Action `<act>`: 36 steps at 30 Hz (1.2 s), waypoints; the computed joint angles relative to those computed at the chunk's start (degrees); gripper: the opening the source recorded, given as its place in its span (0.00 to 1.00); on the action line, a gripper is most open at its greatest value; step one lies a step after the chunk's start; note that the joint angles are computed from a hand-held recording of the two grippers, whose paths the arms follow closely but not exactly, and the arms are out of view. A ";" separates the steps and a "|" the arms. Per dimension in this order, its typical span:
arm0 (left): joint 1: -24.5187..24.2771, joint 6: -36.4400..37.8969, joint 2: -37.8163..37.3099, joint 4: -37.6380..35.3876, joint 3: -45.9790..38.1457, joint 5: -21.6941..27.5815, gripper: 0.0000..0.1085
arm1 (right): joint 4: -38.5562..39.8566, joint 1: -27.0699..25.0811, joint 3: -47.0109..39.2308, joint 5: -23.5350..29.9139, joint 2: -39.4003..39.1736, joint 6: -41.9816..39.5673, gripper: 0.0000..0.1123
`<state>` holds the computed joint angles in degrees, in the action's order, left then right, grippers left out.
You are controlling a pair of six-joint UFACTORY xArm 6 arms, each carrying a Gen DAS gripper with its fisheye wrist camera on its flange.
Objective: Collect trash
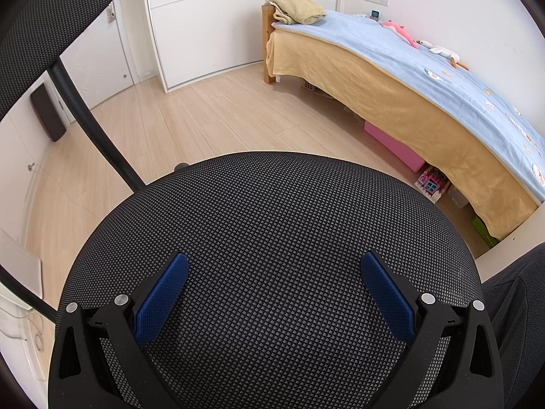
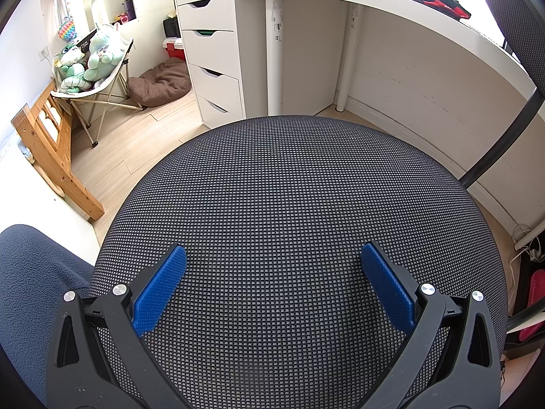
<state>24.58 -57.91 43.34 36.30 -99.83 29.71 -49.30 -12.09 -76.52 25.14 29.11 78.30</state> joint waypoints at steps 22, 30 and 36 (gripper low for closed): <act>0.06 -0.77 -0.10 1.06 0.23 -0.14 0.90 | 0.00 0.00 -0.01 0.00 0.01 0.01 0.89; 0.05 -0.72 -0.05 1.05 0.14 -0.04 0.90 | 0.00 0.00 0.00 0.00 0.00 0.00 0.89; -0.02 -0.43 -0.29 0.44 0.42 -0.03 0.90 | 0.00 0.01 0.02 0.00 -0.02 0.01 0.89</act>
<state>24.56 -58.34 43.05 36.75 -99.40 29.68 -49.30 -12.09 -76.51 25.15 29.09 78.30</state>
